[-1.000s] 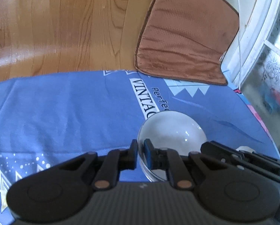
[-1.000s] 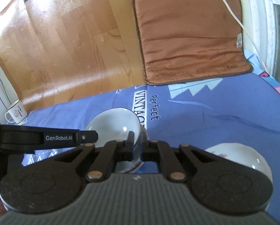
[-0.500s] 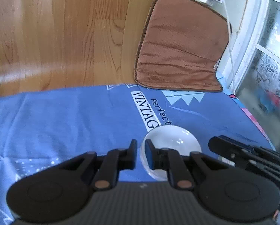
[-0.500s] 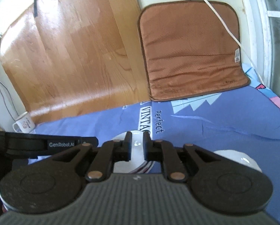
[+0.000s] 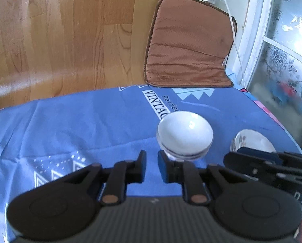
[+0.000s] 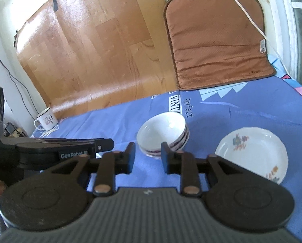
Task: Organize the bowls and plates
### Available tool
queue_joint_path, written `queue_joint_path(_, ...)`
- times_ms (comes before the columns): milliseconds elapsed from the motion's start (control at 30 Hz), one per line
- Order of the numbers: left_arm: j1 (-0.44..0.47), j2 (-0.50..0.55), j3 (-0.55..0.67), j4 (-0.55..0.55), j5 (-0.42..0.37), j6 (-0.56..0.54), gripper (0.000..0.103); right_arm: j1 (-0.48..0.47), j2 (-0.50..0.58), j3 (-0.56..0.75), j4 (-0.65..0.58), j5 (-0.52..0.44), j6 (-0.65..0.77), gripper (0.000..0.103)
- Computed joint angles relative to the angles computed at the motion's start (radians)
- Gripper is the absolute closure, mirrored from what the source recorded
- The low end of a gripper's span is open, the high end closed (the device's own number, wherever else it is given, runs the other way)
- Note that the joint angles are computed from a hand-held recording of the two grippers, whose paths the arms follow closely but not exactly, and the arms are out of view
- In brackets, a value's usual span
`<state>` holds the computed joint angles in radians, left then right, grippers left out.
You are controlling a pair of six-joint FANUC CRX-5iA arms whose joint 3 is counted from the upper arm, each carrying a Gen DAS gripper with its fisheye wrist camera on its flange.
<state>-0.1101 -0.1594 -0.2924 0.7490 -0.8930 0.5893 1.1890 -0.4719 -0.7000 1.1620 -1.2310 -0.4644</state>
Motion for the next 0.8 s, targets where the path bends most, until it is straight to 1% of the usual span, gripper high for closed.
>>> queue_joint_path(333,0.039,-0.078,-0.089,0.042,0.028,-0.083,0.089,0.057,0.012,0.009,-0.023,-0.035,-0.018,0.072)
queue_joint_path(400,0.044,-0.091,-0.104,0.051,0.032,-0.095,0.084,0.069,0.015,0.012,-0.024,-0.045,-0.018,0.072)
queue_joint_path(533,0.056,-0.122,-0.135,0.07,0.045,-0.124,0.082,0.093,0.022,0.015,-0.019,-0.069,-0.019,0.071)
queue_joint_path(633,0.064,-0.142,-0.154,0.075,0.055,-0.128,0.076,0.109,0.025,0.017,-0.023,-0.085,-0.021,0.07)
queue_joint_path(667,0.065,-0.15,-0.161,0.075,0.064,-0.126,0.07,0.115,0.028,0.019,-0.025,-0.091,-0.023,0.07)
queue_joint_path(700,0.067,-0.158,-0.169,0.077,0.072,-0.127,0.061,0.12,0.03,0.02,-0.027,-0.097,-0.026,0.068)
queue_joint_path(733,0.068,-0.165,-0.176,0.081,0.079,-0.13,0.057,0.125,0.03,0.021,-0.029,-0.103,-0.028,0.066)
queue_joint_path(800,0.069,-0.185,-0.194,0.084,0.102,-0.137,0.043,0.137,0.034,0.023,-0.033,-0.115,-0.036,0.064)
